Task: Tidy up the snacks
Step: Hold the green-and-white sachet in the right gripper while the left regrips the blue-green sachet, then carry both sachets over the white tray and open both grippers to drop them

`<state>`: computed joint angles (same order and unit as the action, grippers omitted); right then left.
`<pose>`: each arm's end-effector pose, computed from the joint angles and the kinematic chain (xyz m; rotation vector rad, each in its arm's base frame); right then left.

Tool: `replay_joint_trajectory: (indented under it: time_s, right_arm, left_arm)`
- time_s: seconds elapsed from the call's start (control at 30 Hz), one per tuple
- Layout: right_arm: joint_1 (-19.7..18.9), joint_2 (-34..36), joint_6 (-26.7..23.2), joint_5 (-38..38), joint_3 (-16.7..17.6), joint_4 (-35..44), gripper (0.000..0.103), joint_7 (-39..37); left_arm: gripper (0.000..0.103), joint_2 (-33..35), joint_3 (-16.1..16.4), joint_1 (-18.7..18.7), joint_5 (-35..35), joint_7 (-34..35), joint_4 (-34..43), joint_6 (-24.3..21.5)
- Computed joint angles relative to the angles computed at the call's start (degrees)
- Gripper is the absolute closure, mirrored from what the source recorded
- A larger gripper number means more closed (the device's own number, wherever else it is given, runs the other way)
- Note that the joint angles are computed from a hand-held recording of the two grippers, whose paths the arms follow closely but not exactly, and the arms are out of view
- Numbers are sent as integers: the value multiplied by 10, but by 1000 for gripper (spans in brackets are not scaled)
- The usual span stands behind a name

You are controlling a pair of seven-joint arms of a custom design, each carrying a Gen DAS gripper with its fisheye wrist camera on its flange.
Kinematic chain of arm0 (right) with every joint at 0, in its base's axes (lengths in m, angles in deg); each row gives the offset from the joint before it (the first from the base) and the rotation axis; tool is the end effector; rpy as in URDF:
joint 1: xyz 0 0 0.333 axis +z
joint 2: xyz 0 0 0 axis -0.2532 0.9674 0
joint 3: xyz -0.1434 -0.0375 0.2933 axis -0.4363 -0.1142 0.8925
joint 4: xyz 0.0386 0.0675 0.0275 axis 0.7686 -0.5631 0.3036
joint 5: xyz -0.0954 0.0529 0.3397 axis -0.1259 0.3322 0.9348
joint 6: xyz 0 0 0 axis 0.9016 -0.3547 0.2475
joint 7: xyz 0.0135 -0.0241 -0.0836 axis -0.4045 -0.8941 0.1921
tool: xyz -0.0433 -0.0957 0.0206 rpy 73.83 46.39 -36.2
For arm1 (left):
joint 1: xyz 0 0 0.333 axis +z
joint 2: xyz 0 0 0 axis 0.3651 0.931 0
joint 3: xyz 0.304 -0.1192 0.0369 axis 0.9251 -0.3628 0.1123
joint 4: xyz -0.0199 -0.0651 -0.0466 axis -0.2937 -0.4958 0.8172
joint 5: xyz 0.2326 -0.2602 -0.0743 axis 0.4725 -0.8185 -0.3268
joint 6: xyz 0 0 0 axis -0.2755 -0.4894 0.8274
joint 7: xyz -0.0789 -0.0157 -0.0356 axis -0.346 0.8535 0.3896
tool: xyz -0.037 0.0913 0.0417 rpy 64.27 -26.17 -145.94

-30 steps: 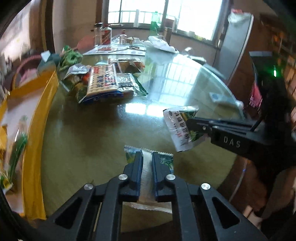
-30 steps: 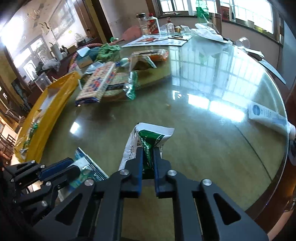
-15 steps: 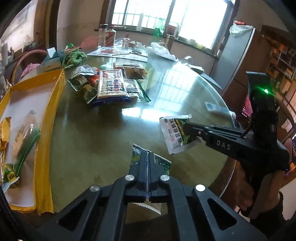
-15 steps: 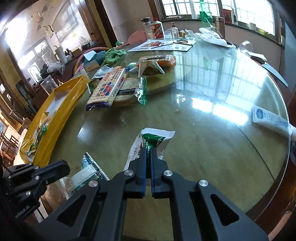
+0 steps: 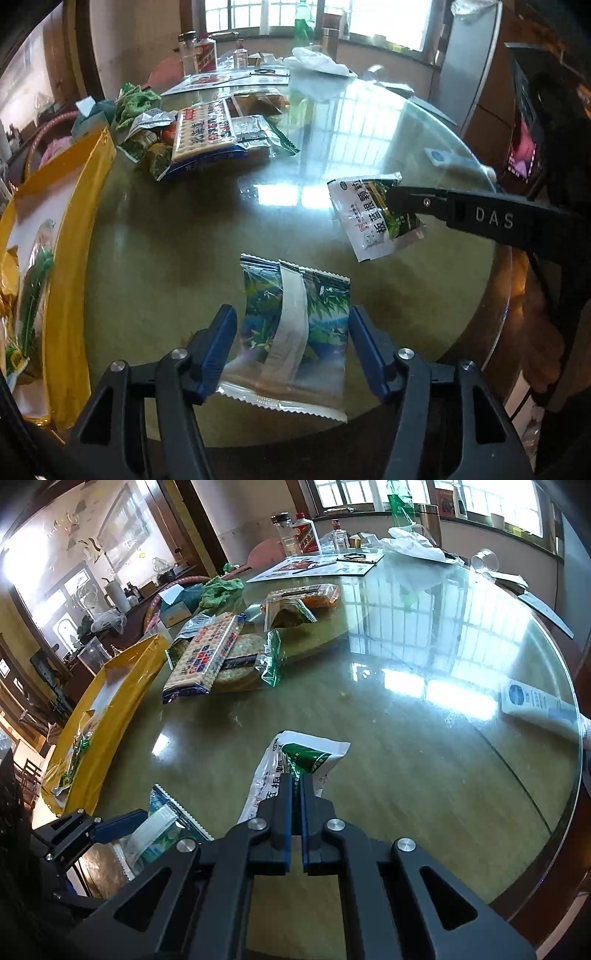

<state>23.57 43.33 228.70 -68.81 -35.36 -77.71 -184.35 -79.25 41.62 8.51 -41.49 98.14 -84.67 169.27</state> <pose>0.4353 0.4357 0.4103 -1.2673 2.1696 -0.4863 0.4878 -0.2060 0.4028 -0.9341 2.6783 -0.8150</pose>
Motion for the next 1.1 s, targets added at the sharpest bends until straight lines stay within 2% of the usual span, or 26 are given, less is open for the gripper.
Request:
replay_joint_trajectory:
  time_s: [0.07, 0.13, 0.27, 0.37, 0.4, 0.5, 0.57, 0.63, 0.7, 0.83, 0.97, 1.1]
  right_arm:
    - [-1, 0, 4, -2, -1, -1, 98, 1]
    - [-1, -1, 7, -3, -1, -4, 98, 2]
    - [-3, -3, 16, -9, -3, -8, 98, 8]
    - [-4, -4, 20, -12, -3, -11, 98, 11]
    - [-4, -4, 20, -12, -3, -11, 98, 11]
    - [-3, -4, 20, -14, -3, -12, 98, 16]
    - [-3, -5, 20, -15, -3, -12, 98, 18]
    - [-4, -5, 20, -16, -3, -12, 98, 18]
    - [-1, -7, 17, -23, -3, -12, 98, 23]
    - [3, -13, 12, -46, -4, -12, 99, 44]
    - [5, -10, -18, -30, 4, 4, 100, 20]
    - [14, -14, -33, -50, 3, 11, 100, 33]
  left_arm:
    - [39, -2, -3, -4, 8, 11, -10, 20]
    - [37, -3, -2, -2, 5, 19, -8, 10]
    - [27, 1, -3, -2, -4, 27, -7, 18]
    - [27, 1, -3, 1, -19, 51, -4, 11]
    - [32, 1, -2, 1, -14, 48, -3, 7]
    - [61, -3, 2, 5, -9, 50, 2, -10]
    - [66, -4, 5, 8, -2, 49, 6, -29]
    - [68, -8, 4, 10, -24, 65, 3, -28]
    - [73, -12, 7, 17, -61, 78, 9, -48]
    - [75, -14, 18, 30, -93, 75, 27, -109]
    - [77, -16, 22, 37, -108, 72, 34, -128]
    - [78, -22, 26, 43, -130, 77, 40, -148]
